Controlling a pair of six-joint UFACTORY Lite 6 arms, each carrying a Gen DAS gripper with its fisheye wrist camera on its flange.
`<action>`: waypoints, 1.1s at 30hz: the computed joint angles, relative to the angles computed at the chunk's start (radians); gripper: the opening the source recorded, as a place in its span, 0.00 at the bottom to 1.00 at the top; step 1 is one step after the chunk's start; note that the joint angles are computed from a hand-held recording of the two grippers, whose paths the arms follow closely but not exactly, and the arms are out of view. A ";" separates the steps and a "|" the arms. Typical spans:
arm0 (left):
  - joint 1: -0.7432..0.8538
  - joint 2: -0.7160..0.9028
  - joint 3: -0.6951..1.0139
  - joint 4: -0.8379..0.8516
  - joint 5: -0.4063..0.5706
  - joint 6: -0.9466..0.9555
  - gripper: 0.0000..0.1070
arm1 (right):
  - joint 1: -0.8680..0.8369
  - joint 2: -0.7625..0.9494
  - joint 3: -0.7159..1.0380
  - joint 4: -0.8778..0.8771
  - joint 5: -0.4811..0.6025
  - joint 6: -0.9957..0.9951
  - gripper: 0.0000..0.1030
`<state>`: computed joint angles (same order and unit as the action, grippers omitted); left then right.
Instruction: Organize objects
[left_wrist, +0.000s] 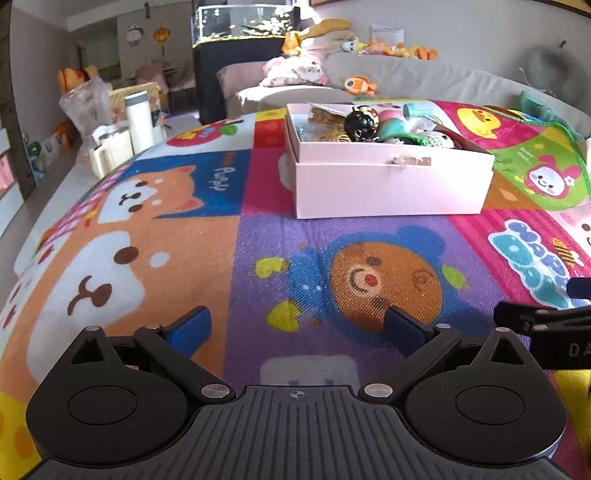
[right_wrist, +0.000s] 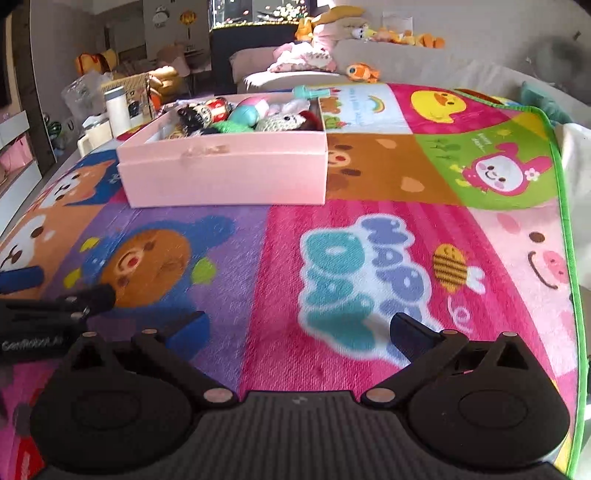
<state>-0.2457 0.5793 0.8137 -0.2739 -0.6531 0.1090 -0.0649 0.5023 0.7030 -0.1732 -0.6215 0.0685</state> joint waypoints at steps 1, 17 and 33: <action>-0.002 0.003 0.003 -0.006 0.000 0.004 0.96 | 0.003 0.009 0.005 0.008 -0.013 -0.003 1.00; -0.013 0.010 0.003 -0.025 -0.009 0.008 0.96 | 0.015 0.058 0.023 0.032 -0.087 -0.011 1.00; -0.013 0.009 0.002 -0.024 -0.008 0.008 0.96 | 0.014 0.056 0.023 0.032 -0.086 -0.011 1.00</action>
